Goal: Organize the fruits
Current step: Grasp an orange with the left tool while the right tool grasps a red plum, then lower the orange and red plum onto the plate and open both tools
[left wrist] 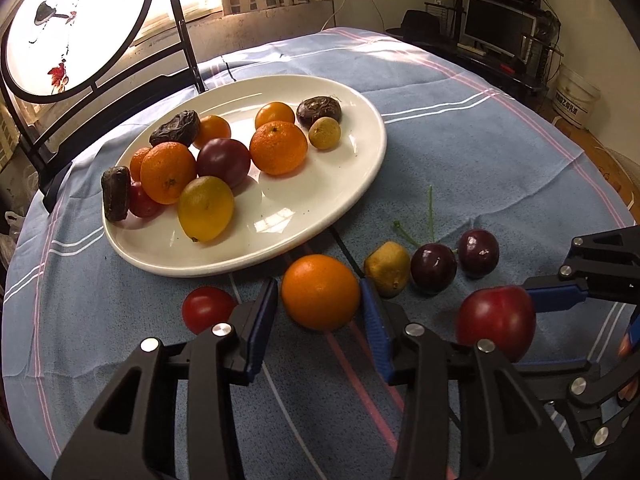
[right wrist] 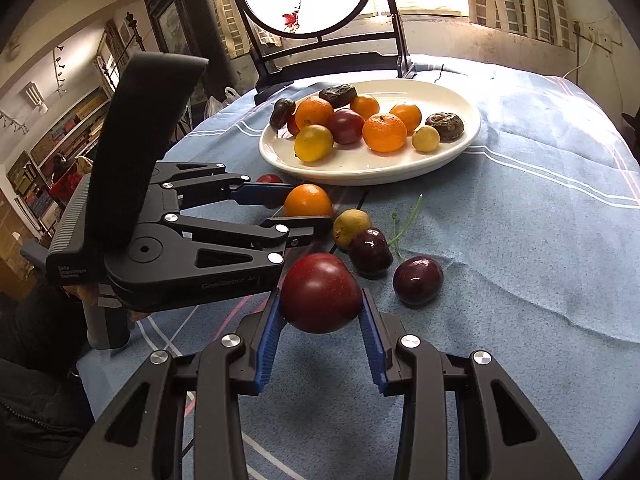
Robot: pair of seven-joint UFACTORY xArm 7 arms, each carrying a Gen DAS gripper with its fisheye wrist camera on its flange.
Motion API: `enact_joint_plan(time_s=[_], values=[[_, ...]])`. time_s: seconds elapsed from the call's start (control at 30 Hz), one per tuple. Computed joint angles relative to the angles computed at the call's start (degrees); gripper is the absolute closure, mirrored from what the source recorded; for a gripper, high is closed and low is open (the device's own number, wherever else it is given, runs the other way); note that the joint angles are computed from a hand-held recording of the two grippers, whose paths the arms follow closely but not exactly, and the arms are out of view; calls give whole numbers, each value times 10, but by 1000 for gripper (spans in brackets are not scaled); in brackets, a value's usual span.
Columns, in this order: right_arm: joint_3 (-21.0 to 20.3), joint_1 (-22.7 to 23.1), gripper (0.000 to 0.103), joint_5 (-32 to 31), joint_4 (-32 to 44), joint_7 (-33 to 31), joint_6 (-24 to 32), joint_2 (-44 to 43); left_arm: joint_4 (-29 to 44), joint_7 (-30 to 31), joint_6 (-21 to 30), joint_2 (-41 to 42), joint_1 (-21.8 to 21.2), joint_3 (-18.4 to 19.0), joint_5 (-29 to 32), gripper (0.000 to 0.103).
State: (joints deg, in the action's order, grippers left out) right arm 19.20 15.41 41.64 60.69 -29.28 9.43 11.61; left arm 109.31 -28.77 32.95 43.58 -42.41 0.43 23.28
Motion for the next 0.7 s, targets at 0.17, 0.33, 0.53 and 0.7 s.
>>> enact_joint_plan(time_s=[0.17,0.33,0.53,0.7], values=[[8,-5,65,16,1,-18,-2,1,-18,-10,-10,-12,-3,6,10,64],[15,-12,65,47,3,-47,3,0,-90,-31,-55,-59,-2,10,28,64],[4,0,65,53,4,-55,11,-2,-155,-60,-83,-106,-2,14,60,64],[-20,24,65,-17,3,-2,14,-3,-179,-94,-82,-131,-6,24,100,64]])
